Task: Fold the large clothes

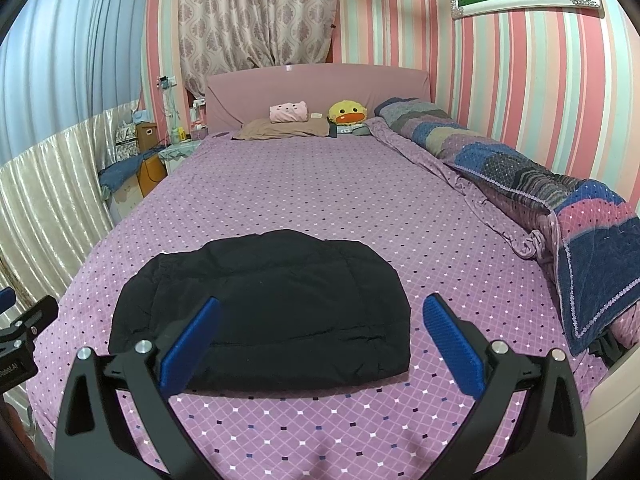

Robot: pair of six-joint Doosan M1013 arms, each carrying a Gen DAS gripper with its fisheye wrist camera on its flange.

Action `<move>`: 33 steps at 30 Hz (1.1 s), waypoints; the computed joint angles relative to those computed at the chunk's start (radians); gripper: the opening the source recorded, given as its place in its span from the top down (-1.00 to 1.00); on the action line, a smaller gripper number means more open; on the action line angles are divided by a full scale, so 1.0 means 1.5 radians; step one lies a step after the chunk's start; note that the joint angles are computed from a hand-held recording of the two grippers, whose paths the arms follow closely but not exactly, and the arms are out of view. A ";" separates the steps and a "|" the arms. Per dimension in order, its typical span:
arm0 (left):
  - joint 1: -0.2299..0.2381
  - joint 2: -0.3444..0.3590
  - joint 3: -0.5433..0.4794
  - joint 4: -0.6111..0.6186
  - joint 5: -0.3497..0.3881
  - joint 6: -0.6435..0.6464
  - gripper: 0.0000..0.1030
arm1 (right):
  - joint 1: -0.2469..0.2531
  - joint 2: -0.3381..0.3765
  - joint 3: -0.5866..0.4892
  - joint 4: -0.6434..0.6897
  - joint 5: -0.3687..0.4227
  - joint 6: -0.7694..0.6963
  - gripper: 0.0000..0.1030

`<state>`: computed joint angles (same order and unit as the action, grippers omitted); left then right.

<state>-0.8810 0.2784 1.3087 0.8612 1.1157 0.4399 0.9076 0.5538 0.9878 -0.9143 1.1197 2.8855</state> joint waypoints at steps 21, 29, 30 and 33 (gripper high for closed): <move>-0.004 -0.001 0.006 0.045 0.008 -0.026 -0.94 | 0.004 0.005 -0.005 0.001 0.009 -0.001 -0.96; 0.001 -0.005 0.003 0.009 -0.015 -0.004 -0.94 | 0.004 0.005 -0.004 0.001 0.010 0.000 -0.96; 0.002 -0.006 0.006 0.010 -0.016 -0.005 -0.94 | 0.004 0.005 -0.003 0.000 0.009 0.000 -0.96; -0.001 -0.003 0.004 0.023 -0.004 -0.007 -0.94 | 0.004 0.006 -0.004 0.000 0.010 0.002 -0.96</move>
